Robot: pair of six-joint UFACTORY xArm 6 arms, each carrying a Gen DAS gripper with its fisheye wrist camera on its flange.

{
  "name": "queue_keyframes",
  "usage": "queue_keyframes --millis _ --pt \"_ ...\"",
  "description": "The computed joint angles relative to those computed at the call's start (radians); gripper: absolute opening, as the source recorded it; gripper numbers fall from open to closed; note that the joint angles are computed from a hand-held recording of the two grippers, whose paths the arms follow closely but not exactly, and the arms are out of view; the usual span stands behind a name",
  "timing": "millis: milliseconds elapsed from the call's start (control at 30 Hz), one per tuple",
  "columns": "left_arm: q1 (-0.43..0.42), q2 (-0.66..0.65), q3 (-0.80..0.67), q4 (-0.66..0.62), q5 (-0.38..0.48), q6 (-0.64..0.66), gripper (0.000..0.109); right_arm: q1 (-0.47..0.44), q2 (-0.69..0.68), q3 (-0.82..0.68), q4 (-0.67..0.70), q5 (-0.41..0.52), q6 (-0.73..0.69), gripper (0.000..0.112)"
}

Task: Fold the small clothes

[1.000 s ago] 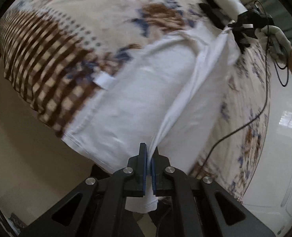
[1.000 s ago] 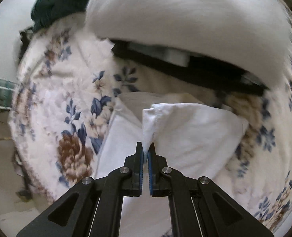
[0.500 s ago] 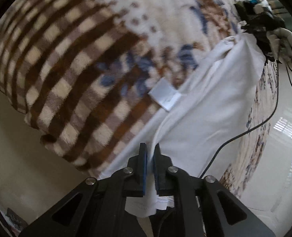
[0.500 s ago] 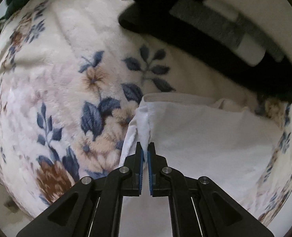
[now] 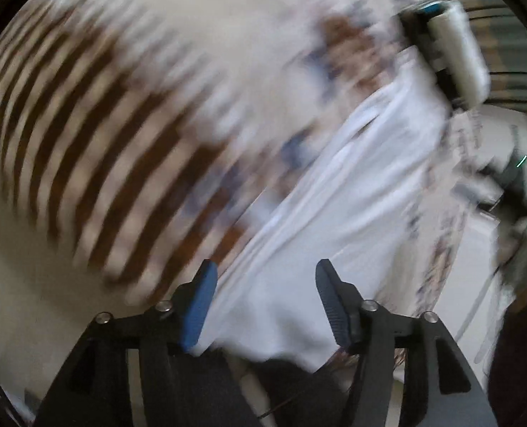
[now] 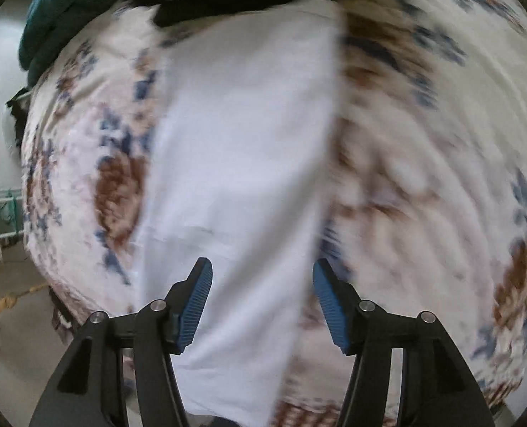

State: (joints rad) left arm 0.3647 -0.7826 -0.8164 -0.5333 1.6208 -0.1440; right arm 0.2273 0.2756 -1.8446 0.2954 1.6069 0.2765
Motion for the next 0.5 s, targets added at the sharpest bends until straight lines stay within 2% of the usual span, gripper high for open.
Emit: queue_keyframes --millis 33,67,200,233,333,433,500 --pt "-0.04 0.055 -0.035 -0.014 -0.055 0.007 0.063 -0.016 -0.064 0.094 -0.011 -0.041 -0.008 0.061" --pt "-0.089 0.118 -0.076 -0.015 -0.118 0.013 0.063 -0.042 -0.104 0.16 -0.001 -0.076 -0.011 0.061" --pt "-0.27 0.474 -0.315 -0.044 -0.392 0.084 0.063 -0.116 -0.12 0.259 0.086 -0.211 -0.029 0.061" --pt "-0.298 0.558 -0.38 -0.046 -0.431 0.102 0.063 -0.122 -0.097 0.254 0.102 -0.251 -0.032 0.061" --pt "-0.357 0.833 -0.617 -0.074 -0.496 0.142 0.063 -0.157 -0.017 0.214 0.182 -0.345 -0.065 0.061" --pt "-0.397 1.066 -0.857 -0.076 -0.505 0.138 0.063 -0.18 0.117 0.08 0.225 -0.377 -0.085 0.061" --pt "-0.42 1.205 -1.012 -0.044 -0.493 0.119 0.063 -0.193 0.212 -0.03 0.252 -0.361 -0.087 0.061"
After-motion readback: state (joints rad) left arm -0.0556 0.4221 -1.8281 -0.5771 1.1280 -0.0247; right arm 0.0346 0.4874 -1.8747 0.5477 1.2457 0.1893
